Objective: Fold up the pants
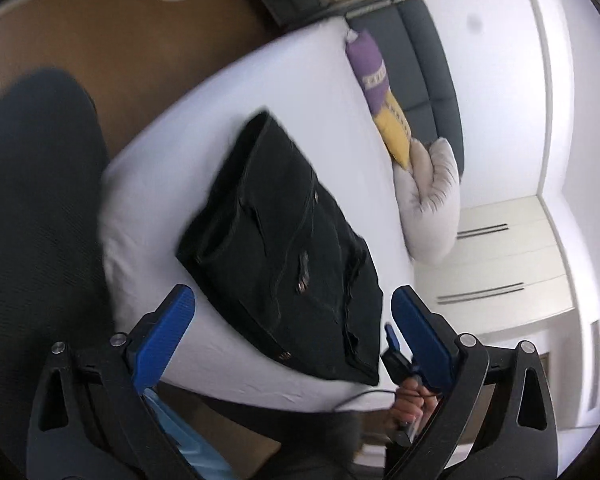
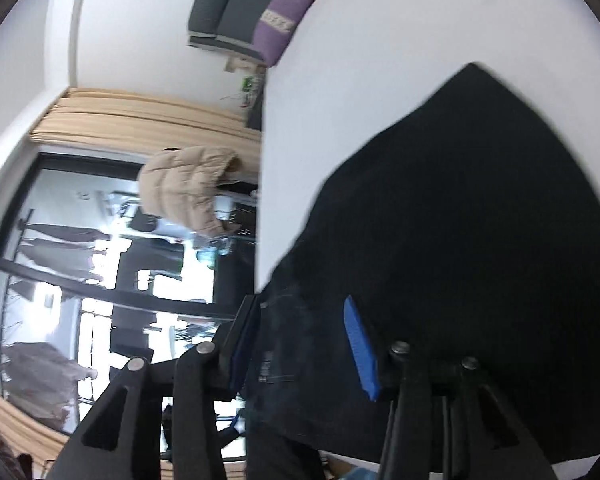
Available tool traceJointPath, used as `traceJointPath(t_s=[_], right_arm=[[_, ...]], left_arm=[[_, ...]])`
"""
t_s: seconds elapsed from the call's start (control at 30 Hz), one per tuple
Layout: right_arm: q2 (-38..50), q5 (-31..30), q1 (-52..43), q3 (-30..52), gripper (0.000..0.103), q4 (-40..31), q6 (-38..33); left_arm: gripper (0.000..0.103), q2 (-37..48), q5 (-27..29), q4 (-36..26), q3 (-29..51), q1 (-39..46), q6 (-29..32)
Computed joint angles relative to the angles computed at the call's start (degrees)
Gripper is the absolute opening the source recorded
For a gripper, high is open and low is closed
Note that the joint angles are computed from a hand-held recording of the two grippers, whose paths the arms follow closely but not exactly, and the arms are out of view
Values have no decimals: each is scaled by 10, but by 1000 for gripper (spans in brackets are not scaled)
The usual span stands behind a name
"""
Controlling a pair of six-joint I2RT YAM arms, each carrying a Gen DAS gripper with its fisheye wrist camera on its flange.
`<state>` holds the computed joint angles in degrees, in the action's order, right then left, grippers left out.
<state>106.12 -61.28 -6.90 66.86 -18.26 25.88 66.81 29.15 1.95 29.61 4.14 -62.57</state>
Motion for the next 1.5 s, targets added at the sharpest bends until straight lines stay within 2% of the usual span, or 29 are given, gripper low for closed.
traceJointPath(t_s=[0.07, 0.1, 0.13, 0.2, 0.23, 0.3, 0.4, 0.47, 0.5, 0.53, 0.57, 0.63, 0.73, 0.83, 0.9, 0.97, 1.03, 1.1, 1.27, 1.3, 1.33, 1.5], right_arm=[[8, -8, 11, -3, 49, 32, 28], [7, -14, 7, -4, 56, 28, 25], [7, -17, 13, -13, 65, 58, 52], [10, -24, 10, -26, 76, 87, 75], [10, -21, 14, -37, 77, 115, 98], [13, -22, 19, -33, 77, 115, 105], [17, -43, 5, -37, 77, 84, 71], [21, -53, 1, -33, 77, 57, 45], [23, -54, 4, -29, 77, 52, 44], [26, -55, 7, -25, 77, 46, 39], [29, -56, 8, -21, 77, 42, 36], [36, -54, 12, -6, 77, 26, 25], [52, -44, 19, 40, 77, -37, -15], [86, -15, 31, 109, 74, -133, -73], [109, -3, 36, 145, 69, -182, -104], [138, 9, 50, 192, 57, -235, -139], [159, 40, 72, 238, 31, -286, -177], [186, 55, 93, 281, 13, -329, -202], [247, 91, 136, 354, 13, -391, -235], [260, 106, 139, 361, 4, -396, -231], [268, 111, 138, 359, 0, -391, -221], [262, 95, 132, 305, 0, -321, -189]], left_arm=[[100, 33, 8, 50, -12, -12, -37], [100, 49, 18, 81, -23, -5, -60], [100, 63, 22, 114, -37, 0, -83], [100, 112, 36, 187, -50, 9, -132], [99, 135, 44, 224, -59, 13, -154], [96, 182, 36, 298, -79, -4, -180], [94, 204, 37, 322, -79, -1, -192], [84, 207, 37, 326, -74, -1, -189], [71, 216, 37, 337, -71, -5, -191], [63, 217, 36, 327, -64, -8, -184], [59, 225, 29, 332, -61, -15, -185], [40, 240, 30, 335, -54, -19, -185], [29, 251, 33, 346, -56, -19, -194], [19, 238, 35, 321, -43, -16, -166], [17, 215, 29, 271, -21, -17, -118], [16, 193, 13, 205, 11, -23, -66], [16, 177, -6, 143, 48, -33, -20], [16, 167, -29, 89, 89, -46, 26], [16, 166, -68, 2, 180, -80, 103], [16, 165, -75, -12, 194, -88, 111], [16, 170, -79, -25, 214, -94, 121], [16, 208, -118, -101, 330, -141, 181]])
